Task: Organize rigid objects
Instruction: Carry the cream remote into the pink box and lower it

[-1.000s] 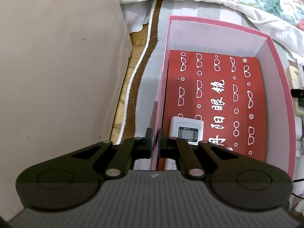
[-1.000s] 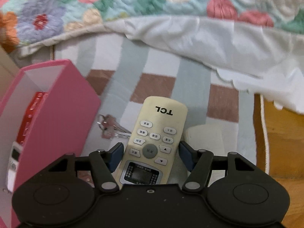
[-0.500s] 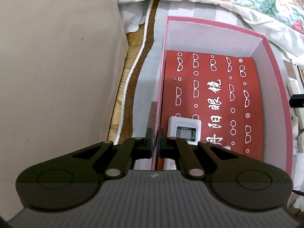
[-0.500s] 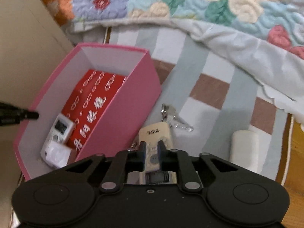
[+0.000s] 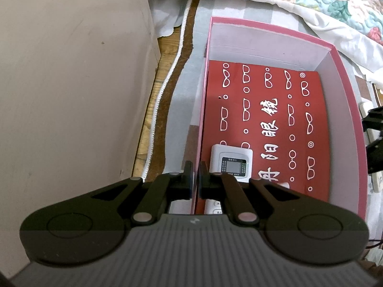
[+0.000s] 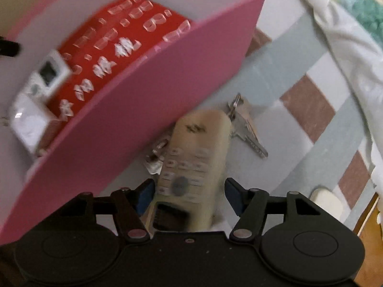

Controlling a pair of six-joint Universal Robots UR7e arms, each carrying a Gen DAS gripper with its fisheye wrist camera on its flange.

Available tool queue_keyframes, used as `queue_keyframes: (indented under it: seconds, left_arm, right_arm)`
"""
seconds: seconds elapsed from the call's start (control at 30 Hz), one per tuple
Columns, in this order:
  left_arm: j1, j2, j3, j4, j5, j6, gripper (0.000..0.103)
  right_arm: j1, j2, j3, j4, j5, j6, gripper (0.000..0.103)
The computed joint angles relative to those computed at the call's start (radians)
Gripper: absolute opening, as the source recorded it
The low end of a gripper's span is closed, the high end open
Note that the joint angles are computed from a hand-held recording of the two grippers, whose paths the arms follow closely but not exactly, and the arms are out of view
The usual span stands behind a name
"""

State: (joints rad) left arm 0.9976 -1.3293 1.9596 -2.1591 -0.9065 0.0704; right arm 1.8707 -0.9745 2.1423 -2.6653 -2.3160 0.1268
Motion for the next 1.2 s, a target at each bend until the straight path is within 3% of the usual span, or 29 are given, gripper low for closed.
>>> queue_keyframes:
  seconds: [0.03, 0.07, 0.13, 0.43, 0.53, 0.67, 0.83, 1.07, 1.2]
  left_arm:
    - [0.000, 0.000, -0.001, 0.001, -0.001, 0.000, 0.004]
    - [0.001, 0.001, -0.002, 0.004, -0.003, -0.003, 0.004]
    - [0.003, 0.003, -0.010, 0.017, -0.009, -0.017, 0.004]
    - [-0.008, 0.019, -0.015, 0.016, 0.007, -0.039, 0.004]
    - [-0.006, 0.019, -0.017, 0.015, 0.003, -0.041, 0.004]
    - [0.002, 0.014, -0.008, -0.025, -0.012, -0.014, 0.004]
    - [0.001, 0.014, 0.001, -0.060, -0.016, 0.025, 0.003]
    - [0.013, 0.008, 0.006, -0.093, -0.043, 0.054, 0.003]
    - [0.013, 0.009, 0.004, -0.091, -0.045, 0.063, 0.002]
  right_arm:
    - [0.001, 0.005, 0.010, -0.041, -0.005, -0.012, 0.062]
    - [0.003, 0.001, 0.022, -0.085, 0.004, -0.034, 0.042]
    - [0.000, -0.026, 0.046, -0.134, 0.051, -0.029, 0.022]
    - [0.023, -0.198, 0.201, -0.323, 0.126, 0.084, 0.020]
    - [0.084, -0.265, 0.200, -0.290, 0.123, 0.135, 0.020]
    - [0.193, -0.286, 0.126, -0.245, 0.113, 0.089, 0.020]
    - [0.208, -0.137, -0.071, -0.112, 0.189, -0.015, 0.020]
    - [0.091, 0.114, -0.362, 0.204, 0.248, -0.092, 0.020]
    - [0.046, 0.183, -0.439, 0.264, 0.290, -0.195, 0.020]
